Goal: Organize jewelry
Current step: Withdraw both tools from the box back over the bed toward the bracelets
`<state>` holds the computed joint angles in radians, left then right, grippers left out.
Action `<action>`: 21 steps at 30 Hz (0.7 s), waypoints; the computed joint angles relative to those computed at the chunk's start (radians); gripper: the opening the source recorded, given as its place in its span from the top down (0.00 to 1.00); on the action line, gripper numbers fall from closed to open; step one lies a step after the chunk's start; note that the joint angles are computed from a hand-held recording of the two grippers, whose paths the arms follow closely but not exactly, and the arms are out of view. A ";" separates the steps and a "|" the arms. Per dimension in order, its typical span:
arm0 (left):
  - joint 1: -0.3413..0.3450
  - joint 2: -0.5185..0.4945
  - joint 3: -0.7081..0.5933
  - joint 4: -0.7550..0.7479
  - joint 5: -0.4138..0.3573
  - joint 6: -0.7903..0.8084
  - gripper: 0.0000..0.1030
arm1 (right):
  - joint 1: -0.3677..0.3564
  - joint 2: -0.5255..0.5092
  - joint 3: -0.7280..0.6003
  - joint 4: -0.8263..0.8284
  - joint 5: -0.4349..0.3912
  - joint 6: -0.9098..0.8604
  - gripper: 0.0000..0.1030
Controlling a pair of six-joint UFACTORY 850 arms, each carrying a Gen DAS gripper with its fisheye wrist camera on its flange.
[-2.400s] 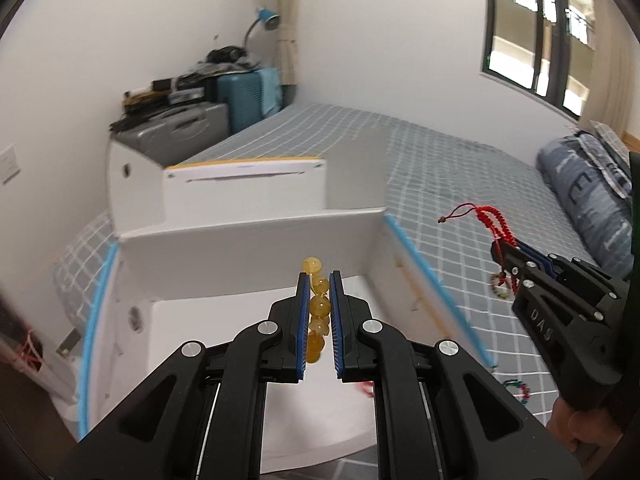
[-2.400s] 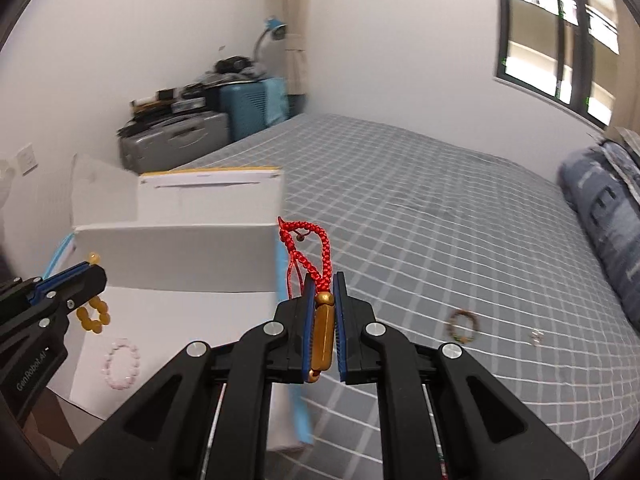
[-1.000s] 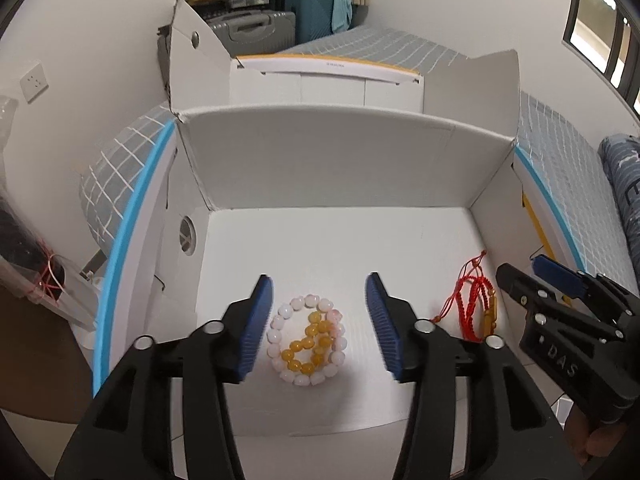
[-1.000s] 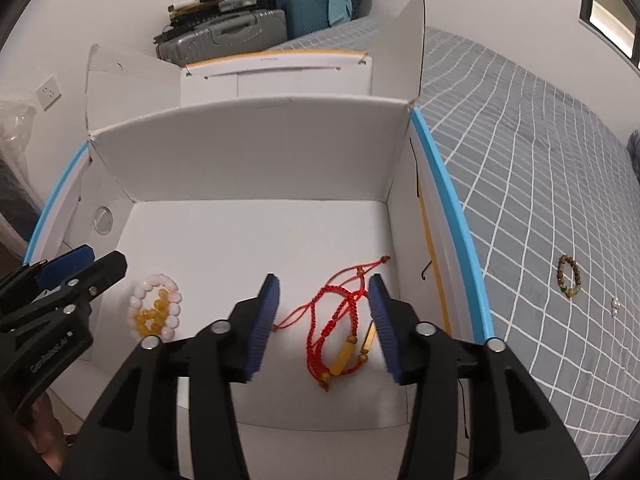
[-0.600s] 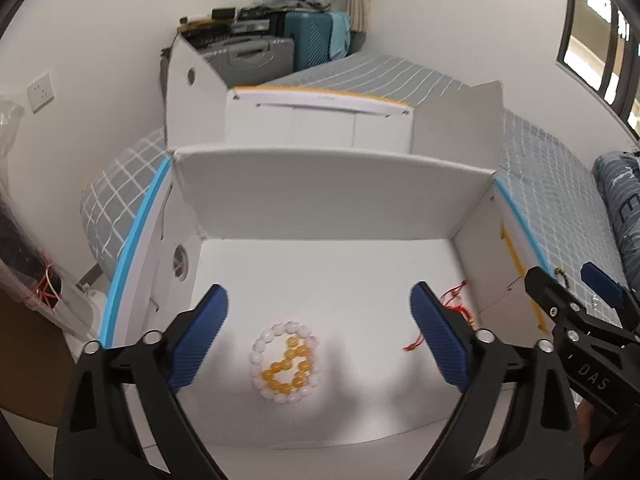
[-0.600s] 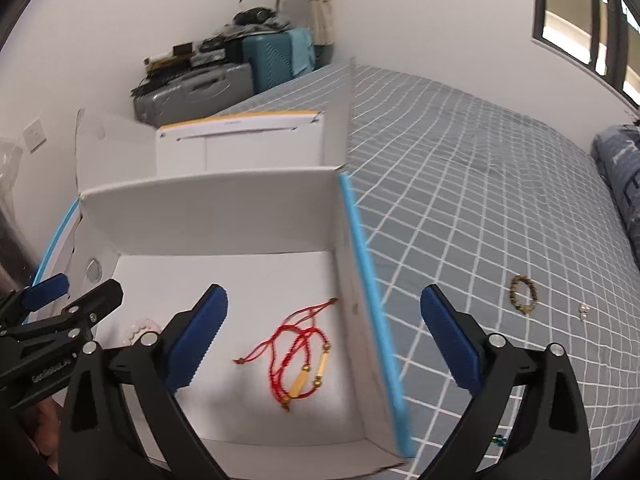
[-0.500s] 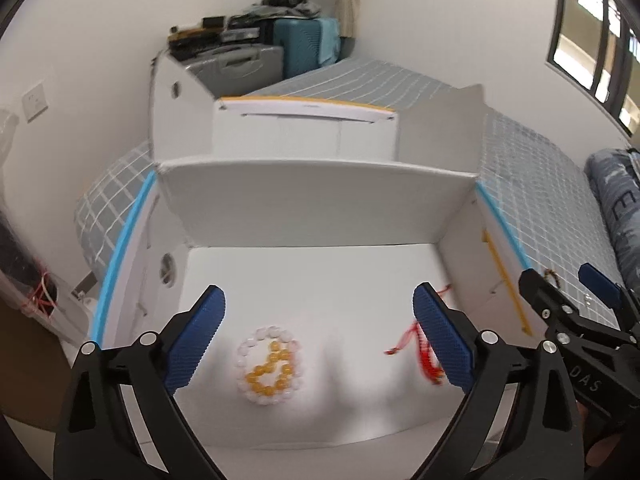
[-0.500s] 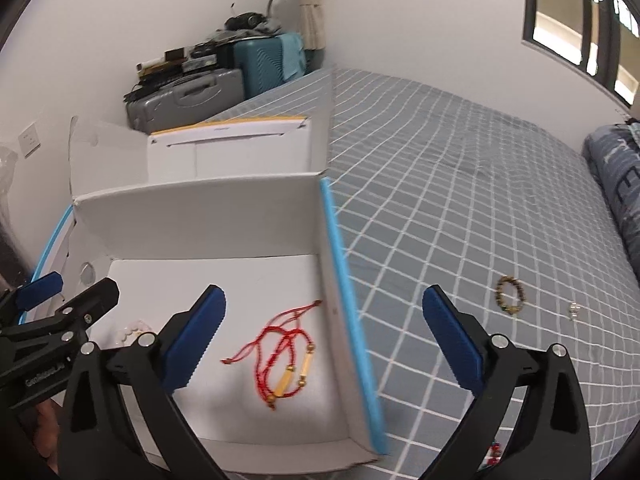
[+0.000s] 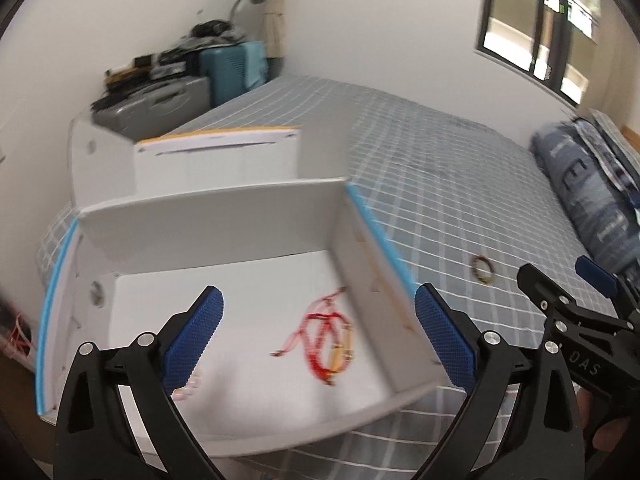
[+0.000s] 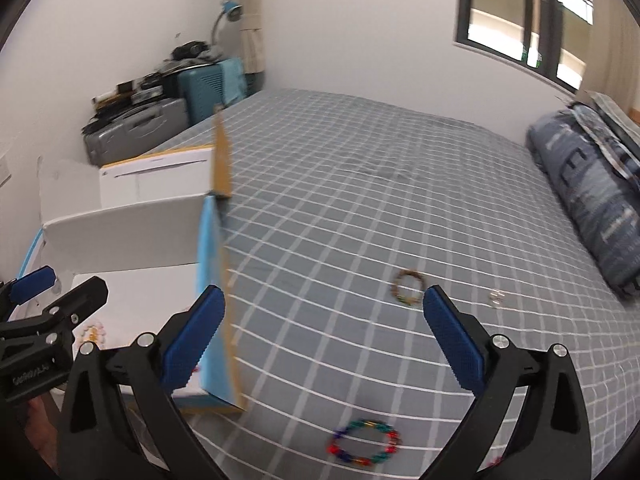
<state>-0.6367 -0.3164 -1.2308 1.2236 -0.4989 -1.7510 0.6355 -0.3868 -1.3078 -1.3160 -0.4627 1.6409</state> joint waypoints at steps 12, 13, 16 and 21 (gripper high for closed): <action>-0.163 -0.089 -0.067 0.238 0.045 -0.143 0.08 | -0.076 0.230 0.329 -0.179 -0.075 0.296 0.07; -0.172 -0.099 -0.072 0.244 0.053 -0.154 0.08 | -0.082 0.247 0.354 -0.182 -0.078 0.309 0.07; -0.200 -0.125 -0.091 0.224 0.084 -0.137 0.08 | -0.099 0.309 0.453 -0.224 -0.076 0.397 0.07; -0.228 -0.169 -0.107 0.242 0.127 -0.172 0.08 | -0.132 0.365 0.565 -0.259 -0.052 0.491 0.07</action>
<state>-0.8645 -0.4856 -1.3378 1.4655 -0.3720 -1.9230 0.5036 -0.0214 -0.7427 -1.5751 -0.5146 2.1316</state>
